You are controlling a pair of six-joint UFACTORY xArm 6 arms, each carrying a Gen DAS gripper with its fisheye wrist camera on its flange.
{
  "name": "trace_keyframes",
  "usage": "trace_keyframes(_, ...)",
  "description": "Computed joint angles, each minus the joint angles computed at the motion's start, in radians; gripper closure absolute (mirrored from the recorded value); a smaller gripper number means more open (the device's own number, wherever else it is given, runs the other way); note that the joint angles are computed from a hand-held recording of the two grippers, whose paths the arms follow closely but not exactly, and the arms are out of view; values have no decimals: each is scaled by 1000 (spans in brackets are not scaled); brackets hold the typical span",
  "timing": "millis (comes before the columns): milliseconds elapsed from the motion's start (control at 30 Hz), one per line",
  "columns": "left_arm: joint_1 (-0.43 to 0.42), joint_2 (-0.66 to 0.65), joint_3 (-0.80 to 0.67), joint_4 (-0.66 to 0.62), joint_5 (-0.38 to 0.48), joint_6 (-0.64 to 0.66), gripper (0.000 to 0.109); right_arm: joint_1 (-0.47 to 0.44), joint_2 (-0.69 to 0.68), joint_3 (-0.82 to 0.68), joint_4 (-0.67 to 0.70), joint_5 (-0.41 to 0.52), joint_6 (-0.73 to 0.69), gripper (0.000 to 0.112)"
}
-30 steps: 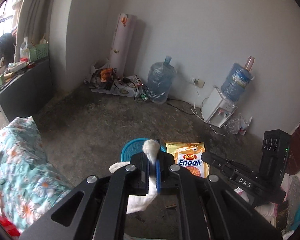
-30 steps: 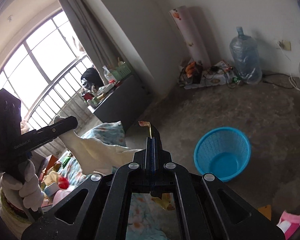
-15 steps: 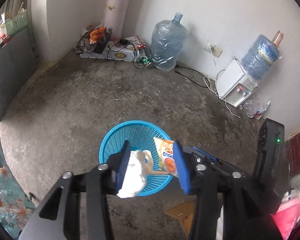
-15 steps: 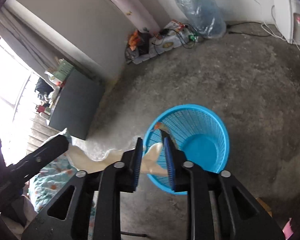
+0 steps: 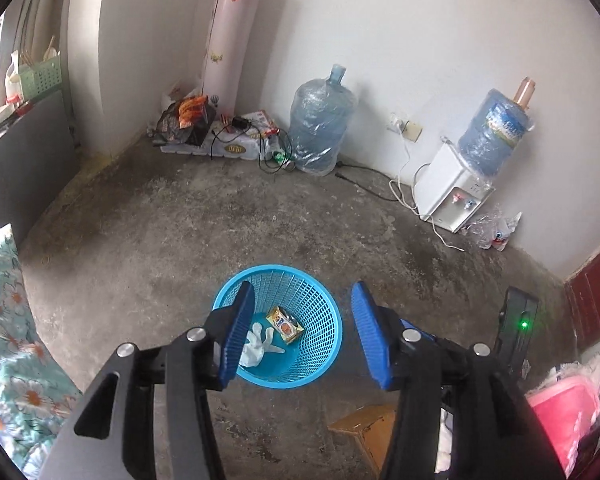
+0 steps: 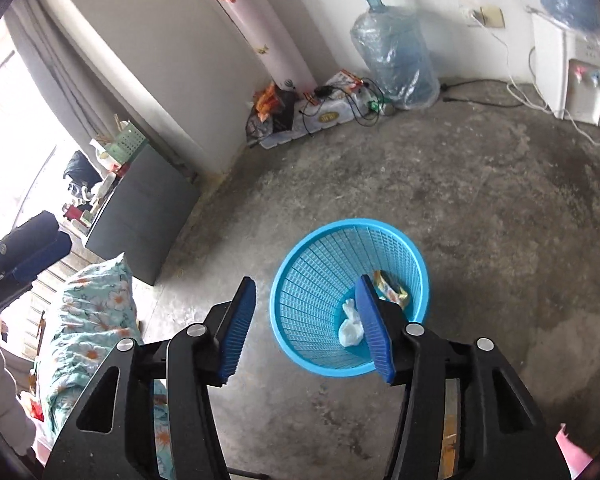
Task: Collect trash
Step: 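Move both tools back to the bed toward the pink sponge and clear cup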
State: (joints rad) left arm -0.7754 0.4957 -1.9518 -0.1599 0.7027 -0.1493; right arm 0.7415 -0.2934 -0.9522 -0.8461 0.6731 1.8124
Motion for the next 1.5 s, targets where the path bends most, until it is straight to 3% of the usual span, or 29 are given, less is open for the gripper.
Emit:
trace_keyframes(100, 14, -207, 222, 6, -60, 53, 54, 104, 25, -94, -85, 129, -1, 41)
trace_keyframes(233, 51, -467, 454, 50, -85, 30, 53, 222, 83, -226, -201, 277, -30, 20)
trace_keyframes(367, 101, -734, 686, 124, -144, -49, 50, 315, 158, -358, -296, 398, -84, 17)
trace_keyframes(567, 166, -1066, 931, 235, -136, -160, 48, 371, 235, -491, -338, 399, -177, 17)
trace_keyframes(700, 234, -1240, 1045, 215, -94, -171, 47, 376, 276, -560, -338, 318, -221, 17)
trace_keyframes(900, 316, -1435, 1152, 174, -11, -172, 46, 312, 343, -652, -110, 70, -405, 17)
trace_keyframes(1033, 339, -1556, 1221, 201, 47, -198, 45, 280, 380, -681, 150, -71, -585, 17)
trace_keyframes(1167, 339, -1660, 1280, 240, 92, -217, 44, 264, 432, -719, 503, -139, -842, 17)
trace_keyframes(1233, 374, -1717, 1312, 193, 119, -174, 43, 276, 466, -756, 649, -130, -943, 19)
trace_keyframes(1333, 388, -1785, 1361, 182, 138, -160, 43, 295, 541, -863, 804, -31, -1060, 24)
trace_keyframes(1500, 353, -1845, 1429, 179, 163, -159, 43, 305, 686, -1086, 876, 174, -1161, 33)
